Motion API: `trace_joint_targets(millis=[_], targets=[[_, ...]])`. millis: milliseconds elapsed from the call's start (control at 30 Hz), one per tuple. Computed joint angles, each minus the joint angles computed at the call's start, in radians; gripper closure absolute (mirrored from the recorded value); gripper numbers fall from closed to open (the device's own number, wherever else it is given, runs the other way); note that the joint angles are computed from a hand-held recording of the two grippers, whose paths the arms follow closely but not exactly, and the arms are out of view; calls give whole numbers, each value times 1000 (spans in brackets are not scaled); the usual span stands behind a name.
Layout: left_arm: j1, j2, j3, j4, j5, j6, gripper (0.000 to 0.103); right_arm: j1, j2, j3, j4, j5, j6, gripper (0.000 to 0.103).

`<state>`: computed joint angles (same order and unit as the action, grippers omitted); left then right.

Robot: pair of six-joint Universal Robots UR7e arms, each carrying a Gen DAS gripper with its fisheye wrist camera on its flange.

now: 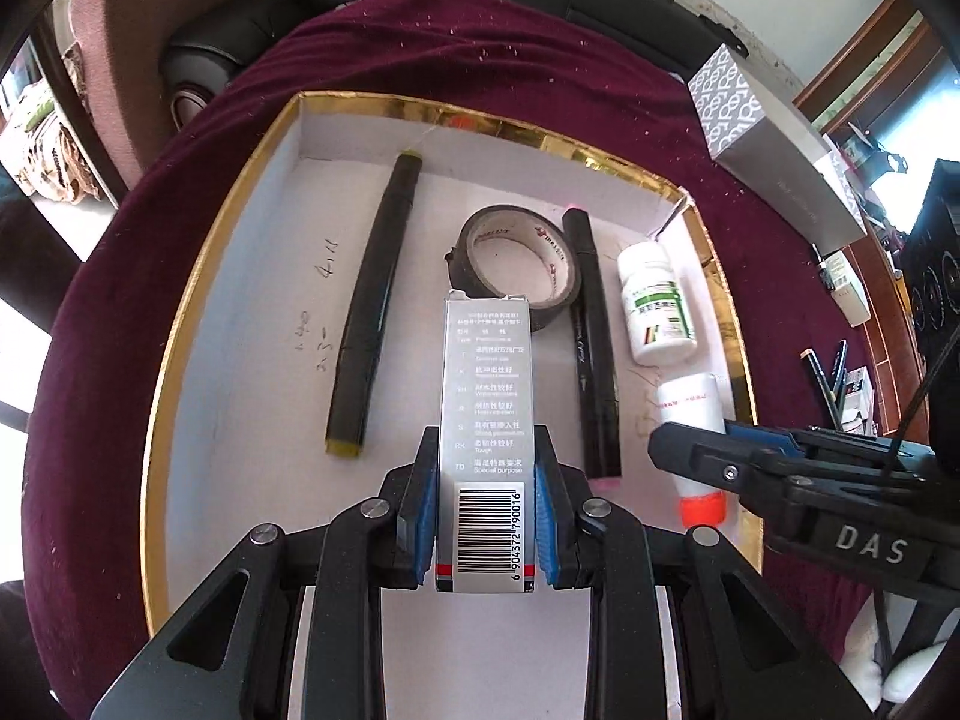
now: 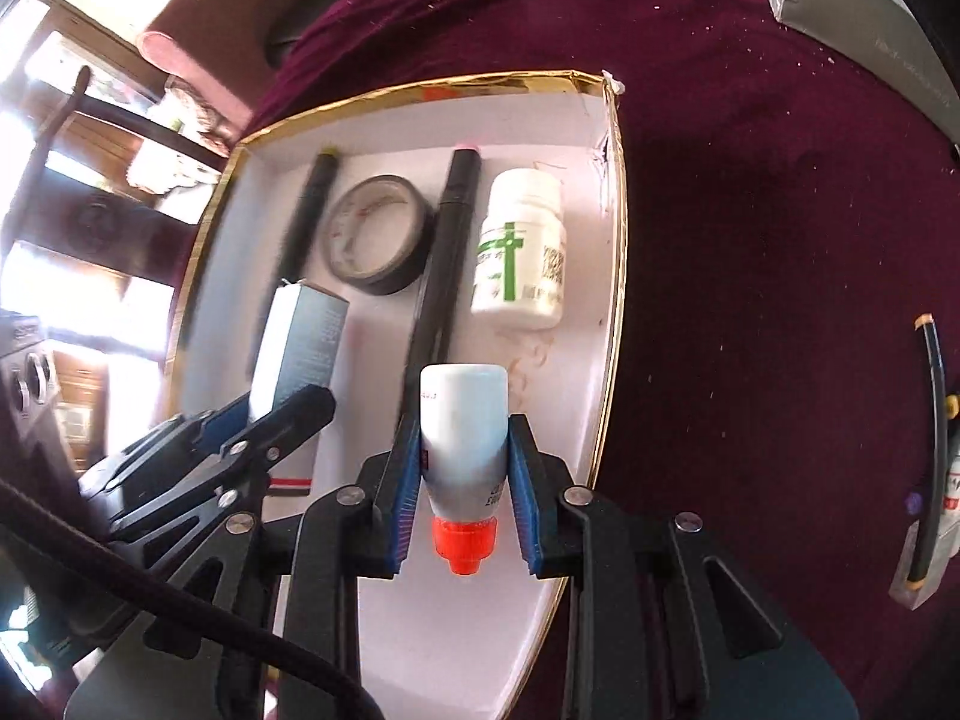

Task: Organize objects
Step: 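Lower the barcode box into the tray with left tool while right places the orange-capped bottle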

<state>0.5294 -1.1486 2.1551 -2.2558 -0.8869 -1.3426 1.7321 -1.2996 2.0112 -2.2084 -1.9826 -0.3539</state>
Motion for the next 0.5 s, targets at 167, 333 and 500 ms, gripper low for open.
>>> trace_joint_targets(millis=[167,333,500], targets=[[16,0,-7,-15,-3,41,80,4,22,1,-36,-43,22,78],[18,9,-21,10,11,56,80,24,38,8,-79,-82,20,78],[10,2,-25,64,25,25,80,25,31,7,-81,-95,21,78]])
